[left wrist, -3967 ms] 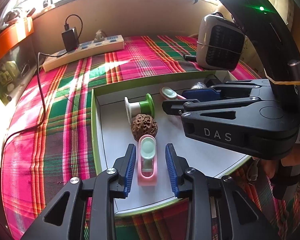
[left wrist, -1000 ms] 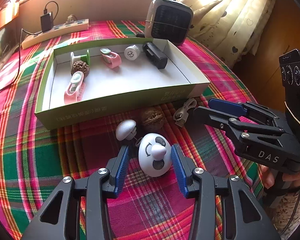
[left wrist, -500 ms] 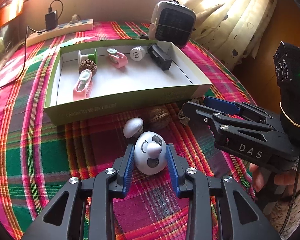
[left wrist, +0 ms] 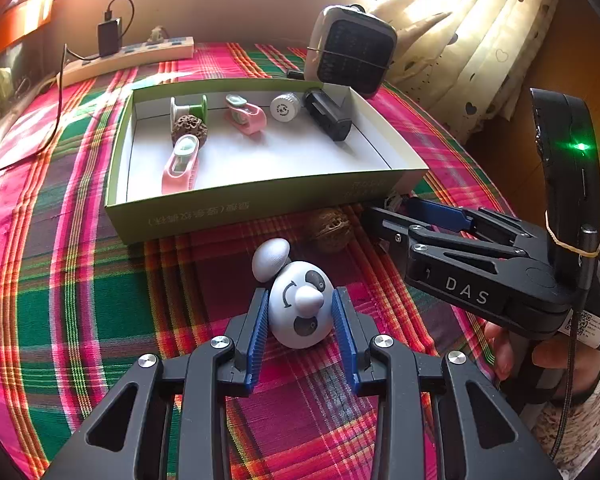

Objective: Organize objects
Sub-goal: 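Grasp the white panda-face ball with the left tool, then grasp the white USB cable with the right tool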

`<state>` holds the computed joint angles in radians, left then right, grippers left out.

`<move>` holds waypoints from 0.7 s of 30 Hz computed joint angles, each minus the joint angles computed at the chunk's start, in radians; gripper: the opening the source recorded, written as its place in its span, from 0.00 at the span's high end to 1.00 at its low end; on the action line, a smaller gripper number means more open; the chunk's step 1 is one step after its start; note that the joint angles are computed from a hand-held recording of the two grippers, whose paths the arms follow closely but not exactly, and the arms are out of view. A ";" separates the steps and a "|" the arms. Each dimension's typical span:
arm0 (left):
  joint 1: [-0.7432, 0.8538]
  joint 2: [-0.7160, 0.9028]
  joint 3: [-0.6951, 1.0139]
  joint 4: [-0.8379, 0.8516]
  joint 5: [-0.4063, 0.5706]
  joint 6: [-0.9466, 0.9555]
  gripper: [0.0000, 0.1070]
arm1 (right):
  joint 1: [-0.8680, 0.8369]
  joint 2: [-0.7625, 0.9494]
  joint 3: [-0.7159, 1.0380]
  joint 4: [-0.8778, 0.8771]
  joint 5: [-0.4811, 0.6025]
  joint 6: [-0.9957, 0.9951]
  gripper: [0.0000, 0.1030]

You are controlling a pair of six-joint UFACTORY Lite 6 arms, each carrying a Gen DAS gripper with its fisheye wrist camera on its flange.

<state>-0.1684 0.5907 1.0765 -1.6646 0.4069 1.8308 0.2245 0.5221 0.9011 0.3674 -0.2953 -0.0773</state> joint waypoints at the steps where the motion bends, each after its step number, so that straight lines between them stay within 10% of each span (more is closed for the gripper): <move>1: 0.000 0.000 0.000 0.000 0.000 -0.001 0.72 | 0.000 -0.003 -0.006 0.021 -0.002 -0.021 0.48; 21: 0.002 0.001 -0.003 -0.003 0.004 0.000 0.72 | -0.012 -0.069 -0.119 0.150 -0.045 -0.156 0.48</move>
